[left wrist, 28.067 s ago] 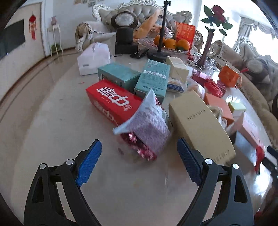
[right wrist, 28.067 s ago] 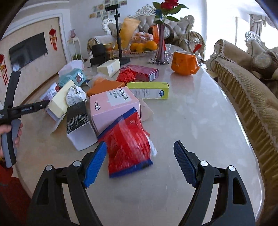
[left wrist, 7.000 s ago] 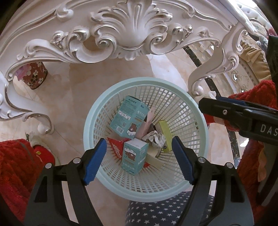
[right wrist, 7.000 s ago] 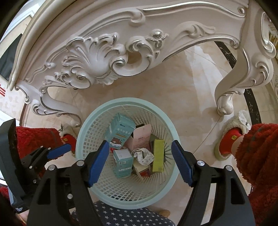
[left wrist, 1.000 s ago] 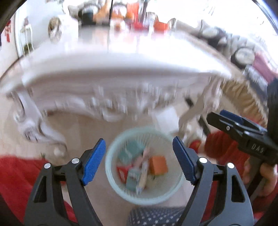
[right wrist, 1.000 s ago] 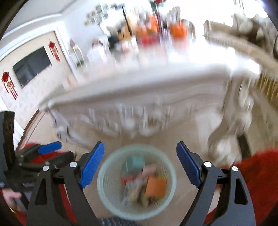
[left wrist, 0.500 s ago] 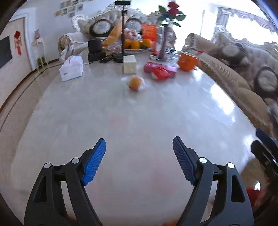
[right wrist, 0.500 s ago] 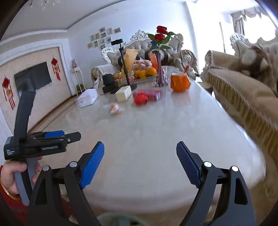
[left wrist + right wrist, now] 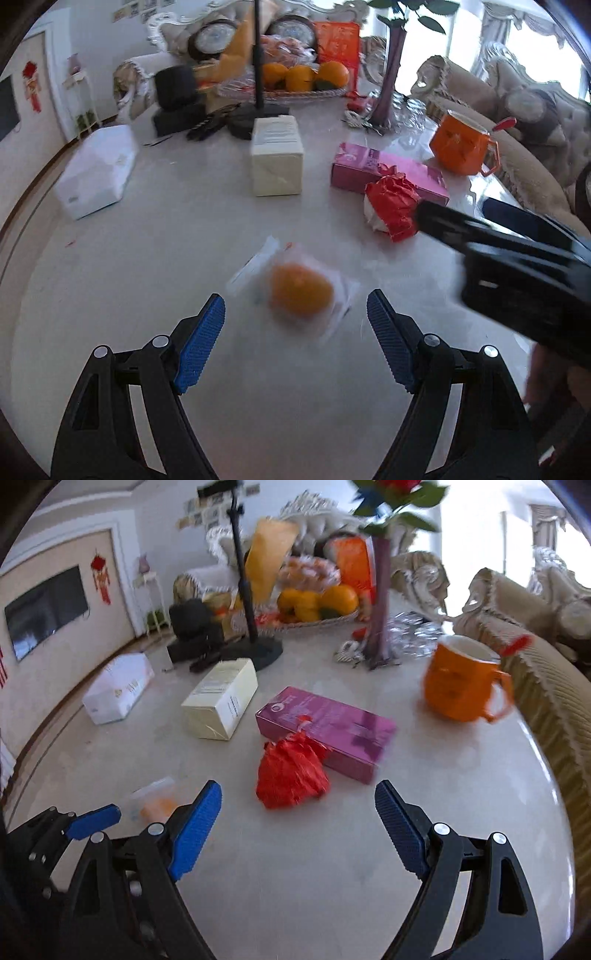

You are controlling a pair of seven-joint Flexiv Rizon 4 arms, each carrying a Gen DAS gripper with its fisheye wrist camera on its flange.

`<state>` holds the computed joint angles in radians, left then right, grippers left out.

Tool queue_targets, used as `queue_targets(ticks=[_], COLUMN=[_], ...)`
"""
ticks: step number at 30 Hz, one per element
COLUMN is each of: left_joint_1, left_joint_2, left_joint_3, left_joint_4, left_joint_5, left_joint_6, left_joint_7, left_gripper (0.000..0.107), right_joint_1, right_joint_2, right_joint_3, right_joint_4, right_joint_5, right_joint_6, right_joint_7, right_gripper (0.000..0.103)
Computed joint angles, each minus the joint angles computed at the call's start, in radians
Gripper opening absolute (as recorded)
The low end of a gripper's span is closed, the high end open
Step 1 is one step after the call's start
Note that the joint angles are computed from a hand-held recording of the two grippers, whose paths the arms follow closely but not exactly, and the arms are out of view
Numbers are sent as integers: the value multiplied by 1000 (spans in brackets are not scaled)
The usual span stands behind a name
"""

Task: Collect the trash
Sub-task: 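Move both open tools back over the table toward the remaining items, then grasp the bagged orange with left tool while right tool grasps red crumpled wrapper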

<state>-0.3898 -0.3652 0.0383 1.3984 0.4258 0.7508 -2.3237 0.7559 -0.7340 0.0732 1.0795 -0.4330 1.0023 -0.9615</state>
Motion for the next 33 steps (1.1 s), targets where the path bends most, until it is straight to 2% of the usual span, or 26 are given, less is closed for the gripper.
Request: queue_targets(ticks=[2, 5, 10, 17, 22, 25, 29, 33], left_joint_1=[9, 12, 9, 33, 7, 8, 16, 44], left_joint_2=[-21, -30, -48, -52, -69, -67, -60, -38], left_joint_3=[-2, 0, 5, -4, 11, 10, 7, -5], left_joint_4=[-17, -15, -38, -9, -51, -48, -32, 27], left_joint_5=[-7, -9, -10, -97, -69, -71, -81, -127], left_joint_6=[4, 32, 19, 52, -10, -8, 15, 101], left_joint_7=[17, 37, 79, 112, 116, 114, 114, 120], left_gripper=[78, 78, 78, 79, 79, 79, 79, 79], right_joint_1=[-3, -36, -15, -1, 14, 15, 13, 18], right_joint_2=[-44, -91, -103, -215, -219, -223, -229, -225], right_joint_3=[11, 89, 52, 64, 38, 32, 30, 16], right_joint_4=[-65, -155, -190, -412, -425, -438, -454, -445], right_joint_5=[10, 99, 124, 193, 201, 213, 225, 218], right_joint_6=[-39, -115, -137, -283, -310, -330, -360, -355], right_joint_7=[-30, -143, -175, -274, -306, -301, -298, -287], right_gripper=[81, 81, 81, 81, 81, 80, 79, 72])
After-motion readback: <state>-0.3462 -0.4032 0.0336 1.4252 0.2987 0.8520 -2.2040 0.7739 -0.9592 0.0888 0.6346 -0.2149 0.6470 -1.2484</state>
